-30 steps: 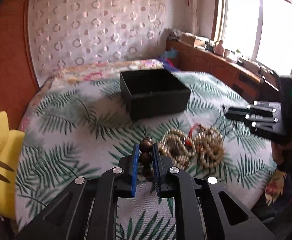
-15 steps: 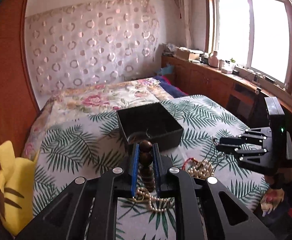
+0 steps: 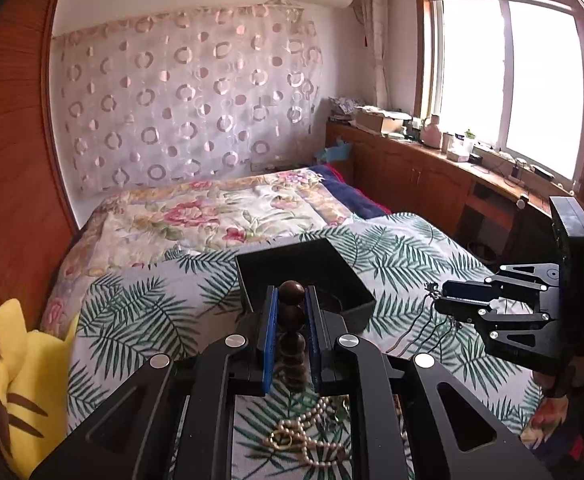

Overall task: Organize jewelry
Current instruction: 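Carry the bead strand into the black box and open the left tool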

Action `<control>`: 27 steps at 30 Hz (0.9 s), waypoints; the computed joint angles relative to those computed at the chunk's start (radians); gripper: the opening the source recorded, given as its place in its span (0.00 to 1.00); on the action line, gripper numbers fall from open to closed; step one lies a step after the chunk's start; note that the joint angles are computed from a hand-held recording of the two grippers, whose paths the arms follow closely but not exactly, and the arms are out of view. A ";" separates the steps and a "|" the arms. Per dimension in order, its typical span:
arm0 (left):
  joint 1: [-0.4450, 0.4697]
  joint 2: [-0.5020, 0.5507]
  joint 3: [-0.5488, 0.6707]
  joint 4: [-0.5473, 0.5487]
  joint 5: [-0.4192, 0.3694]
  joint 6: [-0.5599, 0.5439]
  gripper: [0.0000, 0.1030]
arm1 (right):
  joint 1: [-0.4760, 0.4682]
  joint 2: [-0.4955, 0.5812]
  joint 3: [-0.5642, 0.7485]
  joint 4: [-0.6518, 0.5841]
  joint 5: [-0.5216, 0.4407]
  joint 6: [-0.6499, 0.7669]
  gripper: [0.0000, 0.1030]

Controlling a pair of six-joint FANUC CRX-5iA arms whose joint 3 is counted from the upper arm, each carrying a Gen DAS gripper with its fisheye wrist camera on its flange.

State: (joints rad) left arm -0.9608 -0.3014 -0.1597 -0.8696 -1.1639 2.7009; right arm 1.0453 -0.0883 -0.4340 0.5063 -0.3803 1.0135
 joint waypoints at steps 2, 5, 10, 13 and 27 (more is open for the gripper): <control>0.021 -0.002 0.001 0.008 0.016 -0.011 0.12 | -0.001 0.009 0.016 -0.001 0.003 0.006 0.22; 0.042 0.004 0.010 0.014 0.027 -0.025 0.12 | 0.000 0.029 0.046 0.007 0.006 0.005 0.22; 0.092 0.018 0.024 0.042 0.067 -0.058 0.12 | -0.004 0.068 0.100 0.013 0.002 0.006 0.22; 0.114 0.030 0.036 0.053 0.080 -0.083 0.12 | -0.010 0.091 0.128 0.003 -0.002 0.016 0.22; 0.239 0.078 0.029 0.147 0.164 -0.147 0.12 | -0.035 0.209 0.240 -0.019 -0.042 0.044 0.22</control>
